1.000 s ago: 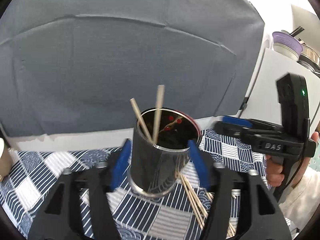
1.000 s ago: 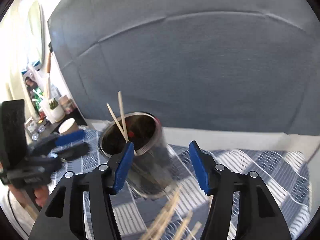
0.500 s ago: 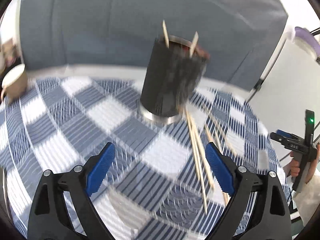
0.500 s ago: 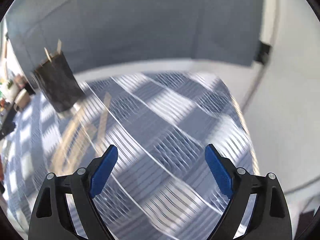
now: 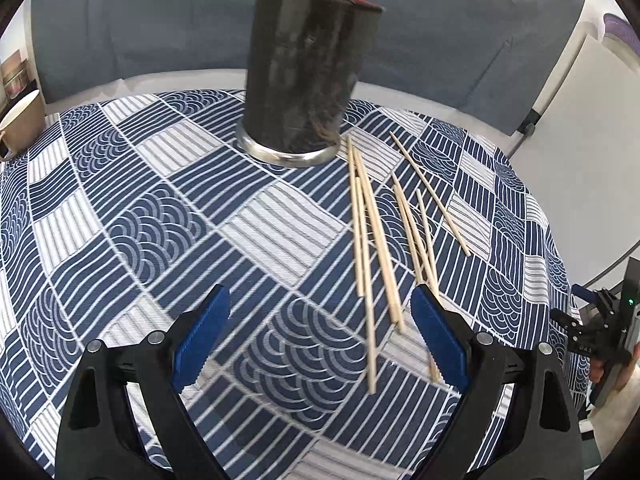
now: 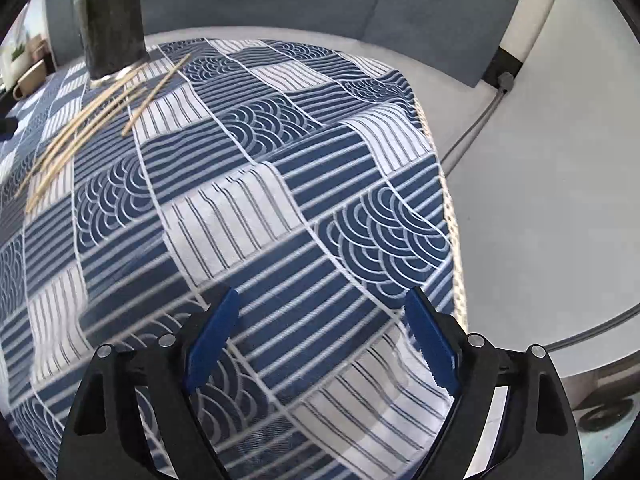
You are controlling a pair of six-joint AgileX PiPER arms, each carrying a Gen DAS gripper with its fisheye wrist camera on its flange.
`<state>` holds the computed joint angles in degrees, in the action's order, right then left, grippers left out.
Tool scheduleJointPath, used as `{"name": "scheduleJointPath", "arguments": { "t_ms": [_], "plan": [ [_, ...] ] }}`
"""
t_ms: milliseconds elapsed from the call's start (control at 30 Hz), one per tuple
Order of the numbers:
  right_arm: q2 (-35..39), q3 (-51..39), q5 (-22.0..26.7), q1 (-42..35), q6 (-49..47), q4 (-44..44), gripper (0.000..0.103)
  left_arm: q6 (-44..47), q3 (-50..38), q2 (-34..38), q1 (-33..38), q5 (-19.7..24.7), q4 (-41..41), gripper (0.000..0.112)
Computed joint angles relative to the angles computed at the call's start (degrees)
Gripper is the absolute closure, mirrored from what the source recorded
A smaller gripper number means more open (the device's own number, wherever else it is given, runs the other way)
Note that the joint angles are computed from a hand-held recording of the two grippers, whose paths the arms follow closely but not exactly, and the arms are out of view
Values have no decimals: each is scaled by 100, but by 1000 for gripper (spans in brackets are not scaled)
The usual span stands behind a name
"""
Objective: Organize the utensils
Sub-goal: 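Move both open grippers back down to the remaining sticks, then close the left gripper on a stick while the right gripper grasps another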
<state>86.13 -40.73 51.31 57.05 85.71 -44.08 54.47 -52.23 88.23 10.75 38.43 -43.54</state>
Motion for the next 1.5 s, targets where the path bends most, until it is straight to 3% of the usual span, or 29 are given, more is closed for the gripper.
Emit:
{"name": "scheduleJointPath", "arguments": {
  "t_ms": [167, 333, 467, 700, 867, 1067, 1367, 1500],
  "plan": [
    [-149, 196, 440, 153, -409, -112, 20, -681, -89, 110, -552, -430, 530, 23],
    [-488, 200, 317, -107, -711, 120, 26, -1420, -333, 414, -934, -756, 1281, 23],
    [-469, -314, -84, -444, -1215, 231, 25, -2045, -814, 822, -1037, -567, 1835, 23],
    [721, -1888, -757, -986, -2073, 180, 25, -2411, -1582, 1550, -1106, -367, 2374, 23],
    [1827, -3450, -840, -1375, -3189, 1006, 25, -2339, -2011, 1858, -1138, -98, 2557, 23],
    [2905, -5028, -465, -1615, -3962, 1797, 25, -2506, -2378, 2062, -1183, 147, 2948, 22],
    [3751, -6279, 87, -1886, -4665, 2830, 26, -3211, -2943, 2402, -1451, 535, 3593, 20],
    [4127, -6783, 525, -1894, -4710, 2868, 32, -3237, -3017, 2419, -1453, 557, 3597, 29]
  ]
}}
